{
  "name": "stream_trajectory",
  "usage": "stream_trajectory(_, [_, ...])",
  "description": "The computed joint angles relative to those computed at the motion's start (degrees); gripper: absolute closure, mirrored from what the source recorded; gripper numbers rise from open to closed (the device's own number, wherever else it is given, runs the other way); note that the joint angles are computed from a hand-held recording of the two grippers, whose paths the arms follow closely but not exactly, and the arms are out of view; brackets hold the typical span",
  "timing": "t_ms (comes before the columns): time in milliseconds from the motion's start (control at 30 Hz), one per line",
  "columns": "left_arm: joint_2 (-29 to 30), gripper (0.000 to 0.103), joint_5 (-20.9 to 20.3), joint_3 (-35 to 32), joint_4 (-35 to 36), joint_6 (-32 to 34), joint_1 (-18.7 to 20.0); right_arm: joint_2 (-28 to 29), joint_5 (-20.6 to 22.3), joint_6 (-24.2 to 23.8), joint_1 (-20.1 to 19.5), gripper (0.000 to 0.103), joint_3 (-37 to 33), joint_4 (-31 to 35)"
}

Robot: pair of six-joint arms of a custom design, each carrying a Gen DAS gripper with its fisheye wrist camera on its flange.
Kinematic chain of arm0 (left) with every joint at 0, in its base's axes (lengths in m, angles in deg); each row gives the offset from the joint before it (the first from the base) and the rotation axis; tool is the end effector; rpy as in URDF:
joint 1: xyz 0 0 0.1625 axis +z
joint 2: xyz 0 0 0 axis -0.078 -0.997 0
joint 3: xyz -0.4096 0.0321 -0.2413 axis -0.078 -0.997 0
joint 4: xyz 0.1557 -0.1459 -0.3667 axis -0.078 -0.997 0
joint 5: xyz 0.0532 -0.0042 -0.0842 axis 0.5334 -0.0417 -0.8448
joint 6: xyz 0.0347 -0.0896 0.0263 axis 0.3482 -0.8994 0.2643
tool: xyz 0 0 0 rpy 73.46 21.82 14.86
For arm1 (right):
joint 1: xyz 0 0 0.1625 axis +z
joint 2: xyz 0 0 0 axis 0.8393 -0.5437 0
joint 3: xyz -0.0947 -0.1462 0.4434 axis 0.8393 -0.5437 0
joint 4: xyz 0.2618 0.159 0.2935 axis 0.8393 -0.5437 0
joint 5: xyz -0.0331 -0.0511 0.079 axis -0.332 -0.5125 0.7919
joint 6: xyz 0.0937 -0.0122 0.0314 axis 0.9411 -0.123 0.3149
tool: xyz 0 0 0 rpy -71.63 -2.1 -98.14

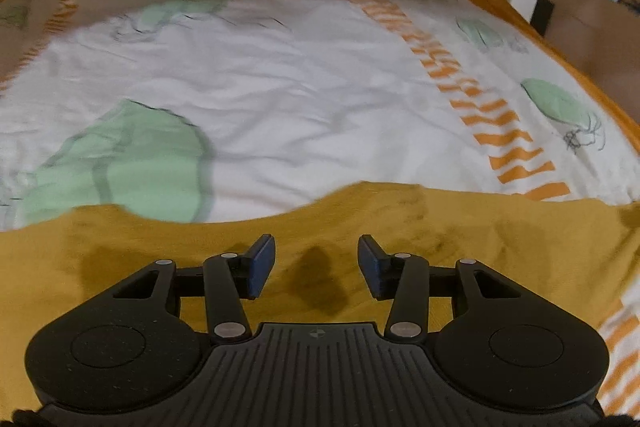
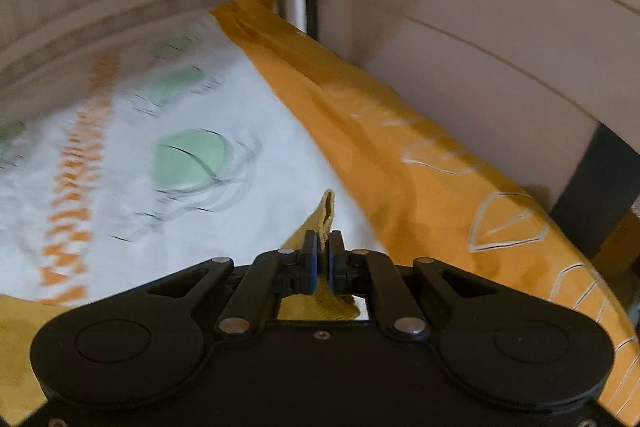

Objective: Fold small clothes
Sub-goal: 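Lift the sleeve with the right tool, lay it across the body, open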

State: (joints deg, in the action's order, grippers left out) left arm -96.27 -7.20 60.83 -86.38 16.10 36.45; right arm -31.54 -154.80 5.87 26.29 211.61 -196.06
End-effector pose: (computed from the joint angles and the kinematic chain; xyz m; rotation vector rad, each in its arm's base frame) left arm -0.2019 -0.3772 0.1413 0.4684 2.3148 -0.8535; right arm 0.0421 -0.3127 0.3999 -0.0023 -2.0485 1.1037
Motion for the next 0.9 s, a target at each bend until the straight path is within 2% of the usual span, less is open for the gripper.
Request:
stream_trajectory(133, [-13.2,0.058,-0.6,3.2,11.7,-3.9,-2.3,1.3,-4.5,7.4,9.0,0.092,-0.8,5.2])
stream_trajectory(300, [-32.1,0.058,-2.0,4.2,35.8,-11.7,-4.4,6.1,-7.8,15.6,20.2,0.092,-1.7,10.7])
stream_trajectory(433, [-44.5,0.058,-1.3,3.8,53.9,-18.5,-5.6,12.4,-6.8,21.7,27.7,0.092,-3.6,14.6])
stream_trajectory(533, [-50.8,0.058,0.0,3.3,63.5,-21.9,-6.0,17.5,-3.9,25.3,31.8,0.092,-5.5,16.5])
stream_trajectory(633, [-55.3,0.058,1.4,3.0,68.8,-23.9,-5.8,23.5,-0.1,28.4,35.2,0.092,-7.8,17.2])
stream_trajectory(767, [-57.1,0.058,2.3,2.9,66.5,-22.1,-3.5,32.0,4.7,31.2,38.6,0.092,-10.3,15.3])
stream_trajectory(900, [-58.5,0.058,1.7,2.6,64.6,-18.9,-2.4,40.8,8.5,33.2,40.1,0.092,-12.6,11.5])
